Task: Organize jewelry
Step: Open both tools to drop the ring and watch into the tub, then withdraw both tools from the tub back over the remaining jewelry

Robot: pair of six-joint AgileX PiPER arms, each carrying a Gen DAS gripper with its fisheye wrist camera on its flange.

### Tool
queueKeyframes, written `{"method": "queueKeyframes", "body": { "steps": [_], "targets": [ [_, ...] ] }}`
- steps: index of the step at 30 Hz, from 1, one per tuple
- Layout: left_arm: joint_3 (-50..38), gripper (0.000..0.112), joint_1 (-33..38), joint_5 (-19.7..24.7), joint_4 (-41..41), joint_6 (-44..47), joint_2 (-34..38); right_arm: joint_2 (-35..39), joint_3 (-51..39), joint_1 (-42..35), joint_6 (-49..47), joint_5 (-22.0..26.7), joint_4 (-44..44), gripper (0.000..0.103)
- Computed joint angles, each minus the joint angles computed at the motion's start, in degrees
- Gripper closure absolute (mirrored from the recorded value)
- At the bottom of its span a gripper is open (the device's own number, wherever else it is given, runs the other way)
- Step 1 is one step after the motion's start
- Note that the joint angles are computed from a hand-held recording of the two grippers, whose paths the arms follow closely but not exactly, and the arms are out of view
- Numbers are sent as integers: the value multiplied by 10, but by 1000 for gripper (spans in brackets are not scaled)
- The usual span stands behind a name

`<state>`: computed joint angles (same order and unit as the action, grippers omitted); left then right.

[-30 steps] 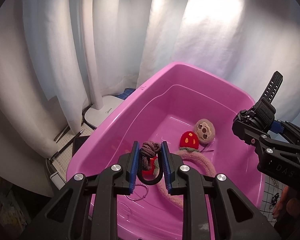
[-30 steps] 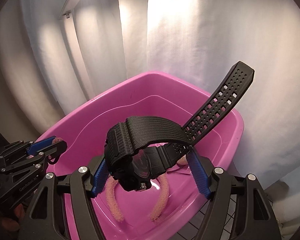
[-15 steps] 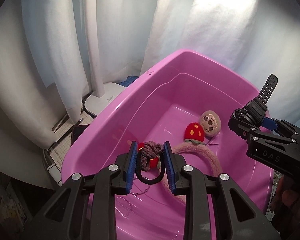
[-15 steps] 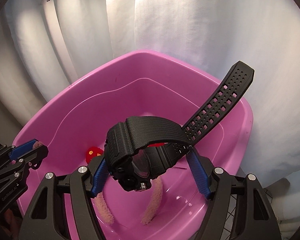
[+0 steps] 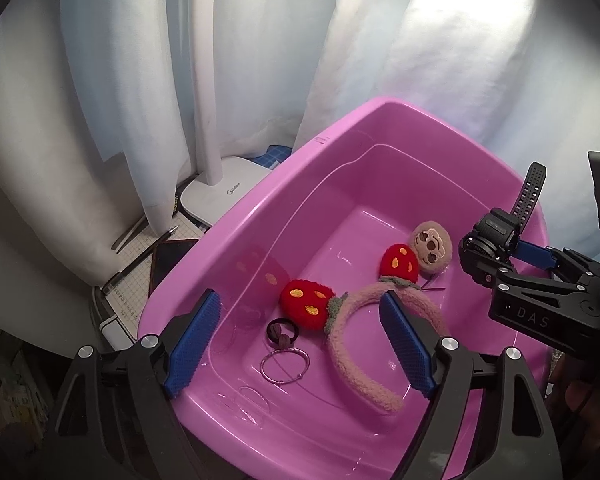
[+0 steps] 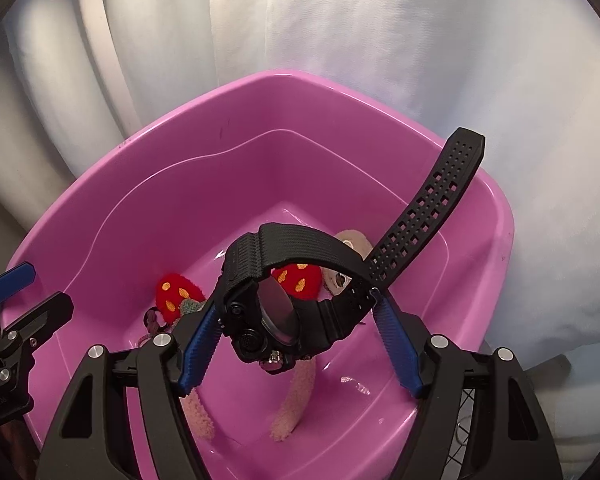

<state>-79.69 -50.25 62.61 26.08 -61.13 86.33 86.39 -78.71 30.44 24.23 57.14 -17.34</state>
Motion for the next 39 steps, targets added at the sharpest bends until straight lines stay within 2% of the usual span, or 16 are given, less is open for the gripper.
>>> {"method": "queueKeyframes", "body": {
  "steps": [8, 21, 39],
  "targets": [
    [3, 31, -7, 4, 12, -10, -5, 16, -26, -13, -22, 18, 27, 31],
    [7, 30, -16, 7, 19, -19, -9, -22, 11, -7, -2, -4, 23, 31],
    [-5, 24, -53, 43, 41, -53, -20, -72, 29, 7, -1, -5, 8, 31]
  ]
}}
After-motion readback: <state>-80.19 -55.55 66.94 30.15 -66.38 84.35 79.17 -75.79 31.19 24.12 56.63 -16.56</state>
